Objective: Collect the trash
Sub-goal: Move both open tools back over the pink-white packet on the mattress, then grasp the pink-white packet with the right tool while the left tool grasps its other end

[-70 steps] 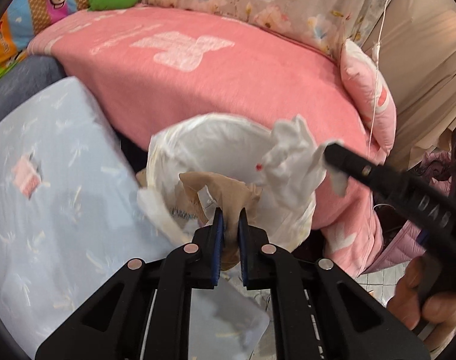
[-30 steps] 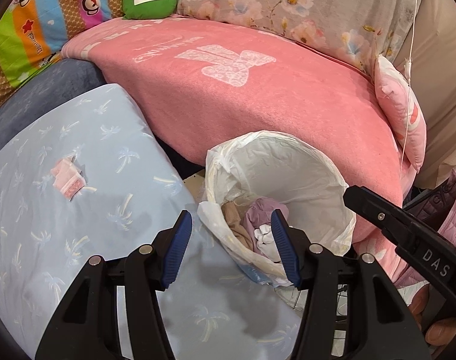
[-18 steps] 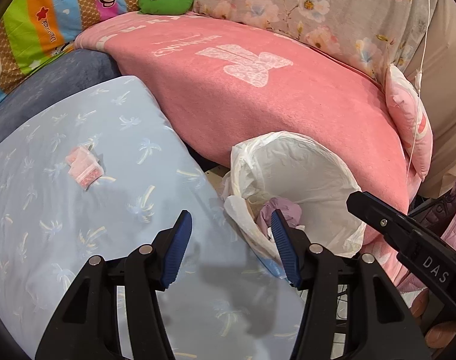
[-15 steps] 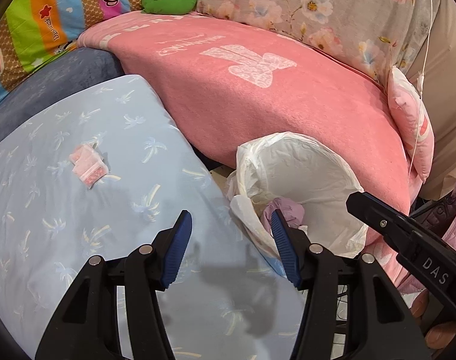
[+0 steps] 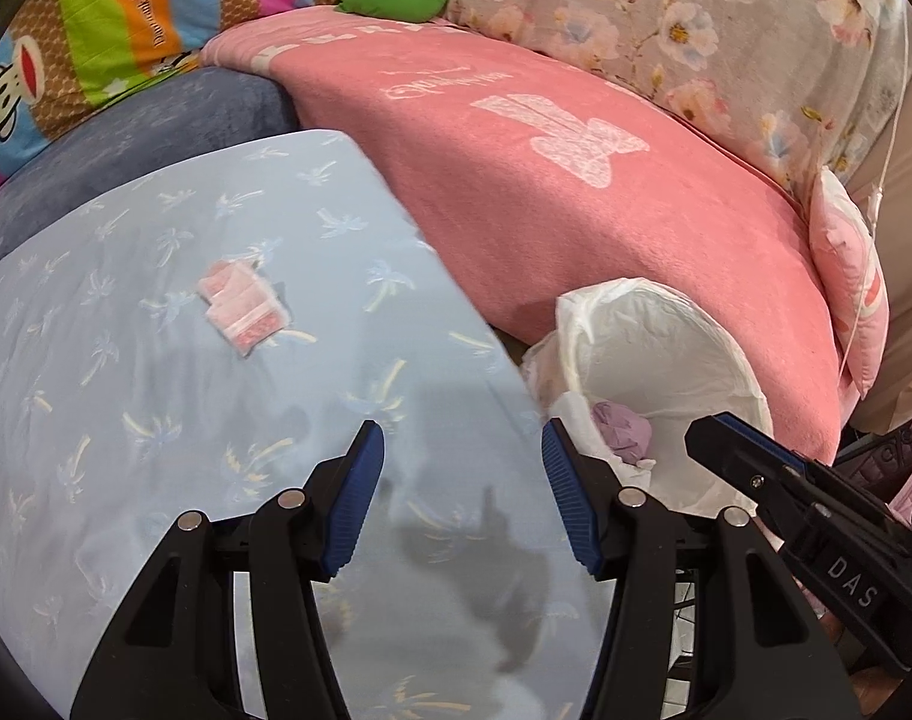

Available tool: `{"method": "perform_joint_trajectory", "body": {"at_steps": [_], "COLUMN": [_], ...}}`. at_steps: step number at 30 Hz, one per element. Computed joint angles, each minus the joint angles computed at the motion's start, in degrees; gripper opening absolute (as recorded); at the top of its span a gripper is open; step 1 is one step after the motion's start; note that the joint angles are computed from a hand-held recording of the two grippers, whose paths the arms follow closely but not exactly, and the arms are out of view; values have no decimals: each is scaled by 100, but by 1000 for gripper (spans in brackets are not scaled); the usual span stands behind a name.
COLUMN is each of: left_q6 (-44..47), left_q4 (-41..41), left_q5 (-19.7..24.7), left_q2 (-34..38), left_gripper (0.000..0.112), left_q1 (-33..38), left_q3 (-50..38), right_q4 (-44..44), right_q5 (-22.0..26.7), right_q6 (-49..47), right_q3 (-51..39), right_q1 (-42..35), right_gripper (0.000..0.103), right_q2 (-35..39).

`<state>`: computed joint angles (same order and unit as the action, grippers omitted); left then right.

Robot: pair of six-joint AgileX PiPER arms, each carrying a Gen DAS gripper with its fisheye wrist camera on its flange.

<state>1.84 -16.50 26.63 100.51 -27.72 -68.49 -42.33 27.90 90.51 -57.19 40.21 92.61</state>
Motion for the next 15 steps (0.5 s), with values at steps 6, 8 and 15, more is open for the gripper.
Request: {"method": "perform_joint_trajectory", "body": {"at_steps": [6,8,15], "left_q6": [442,580,1045], "left_q4": [-369,-478,-835], "left_q5": [21,23,92], "left_q2": [22,49,280], "left_gripper": [53,53,61], "left_q1": [567,788,1567], "left_q3": [140,173,96], "right_q4": [559,768,1727], "right_q5": [-118,-124,-129], "right_q6": [-756,-1023,-2171], "right_q3": [-731,-1020,-2167], "right_q1": [32,43,-13], "right_gripper": [20,20,20], "right_q2": [697,967,1969]}}
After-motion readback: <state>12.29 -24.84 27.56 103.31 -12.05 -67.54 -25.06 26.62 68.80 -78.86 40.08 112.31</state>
